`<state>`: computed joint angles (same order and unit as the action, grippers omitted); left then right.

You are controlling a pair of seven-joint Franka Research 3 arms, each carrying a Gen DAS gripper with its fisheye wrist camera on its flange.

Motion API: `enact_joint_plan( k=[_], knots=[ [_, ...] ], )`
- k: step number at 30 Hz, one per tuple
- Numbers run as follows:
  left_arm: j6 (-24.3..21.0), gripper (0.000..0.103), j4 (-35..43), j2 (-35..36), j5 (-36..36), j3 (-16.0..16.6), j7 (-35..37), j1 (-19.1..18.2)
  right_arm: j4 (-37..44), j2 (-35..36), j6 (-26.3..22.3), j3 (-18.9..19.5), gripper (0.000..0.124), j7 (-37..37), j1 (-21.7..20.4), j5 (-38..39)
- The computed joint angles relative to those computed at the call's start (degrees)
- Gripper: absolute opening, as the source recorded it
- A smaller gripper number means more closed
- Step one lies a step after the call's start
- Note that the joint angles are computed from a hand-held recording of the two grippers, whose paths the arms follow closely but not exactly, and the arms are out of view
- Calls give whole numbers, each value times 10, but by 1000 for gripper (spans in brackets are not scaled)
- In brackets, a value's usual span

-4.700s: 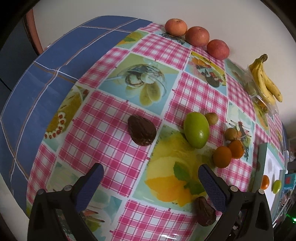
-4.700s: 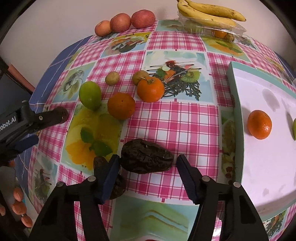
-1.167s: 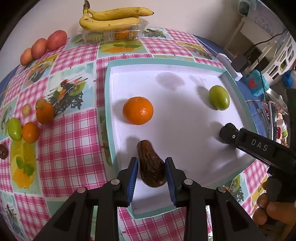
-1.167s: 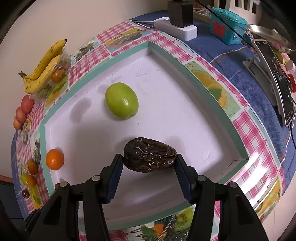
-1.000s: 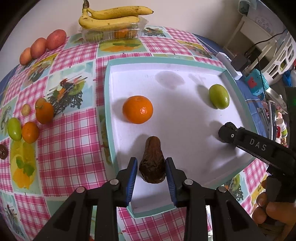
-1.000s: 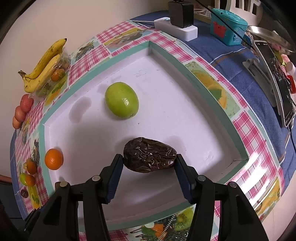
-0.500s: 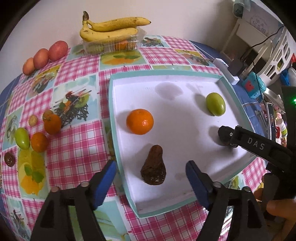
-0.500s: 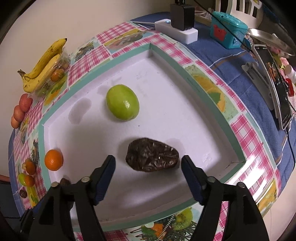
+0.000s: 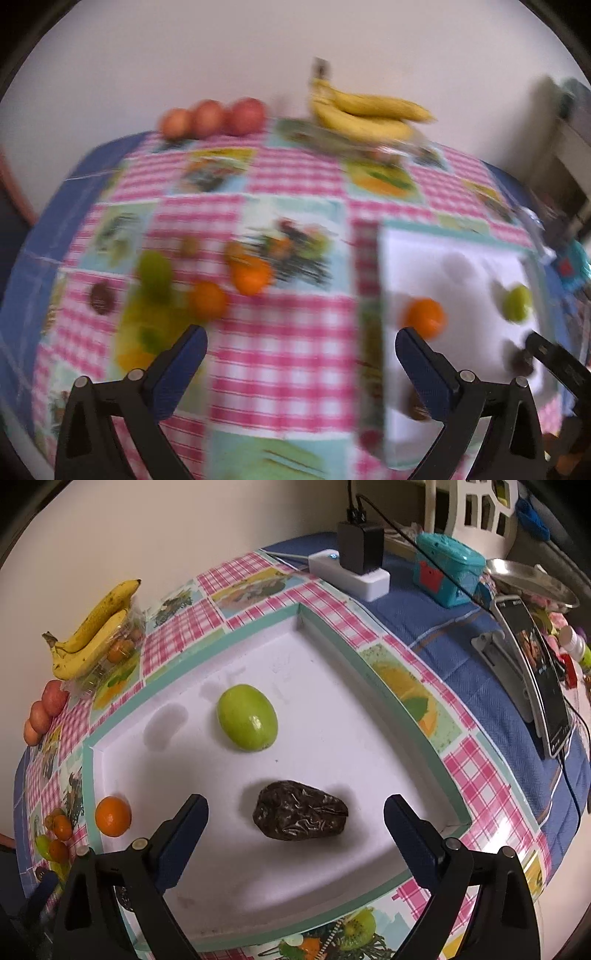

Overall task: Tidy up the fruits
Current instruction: 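Withdraw both tools from the tray toward the fruit on the tablecloth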

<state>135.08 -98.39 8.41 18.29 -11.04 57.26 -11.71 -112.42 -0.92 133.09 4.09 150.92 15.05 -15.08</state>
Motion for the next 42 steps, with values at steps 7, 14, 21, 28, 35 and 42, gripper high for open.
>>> enact_joint_plan(
  k=[7, 14, 21, 28, 35, 42],
  knots=[
    [-57, 103, 5, -14, 97, 25, -110, 9, 11, 10, 19, 3, 96, -27, 7, -10],
    [-89, 103, 1, -25, 129, 29, -180, 28, 26, 28, 38, 2, 96, -73, 21, -6],
    [-137, 103, 10, -26, 144, 30, -204, 38, 47, 44, 49, 3, 96, -99, 37, -17],
    [-147, 103, 6, -30, 144, 38, -208, 56, 94, 78, 41, 6, 96, -140, 59, 6],
    [-112, 103, -38, -43, 105, 46, -194, 84, 145, 116, 59, 8, 96, -195, 89, 34],
    [-57, 103, -62, -52, 81, 51, -173, 103, 201, 161, 66, 5, 96, -236, 115, 65]
  ],
)
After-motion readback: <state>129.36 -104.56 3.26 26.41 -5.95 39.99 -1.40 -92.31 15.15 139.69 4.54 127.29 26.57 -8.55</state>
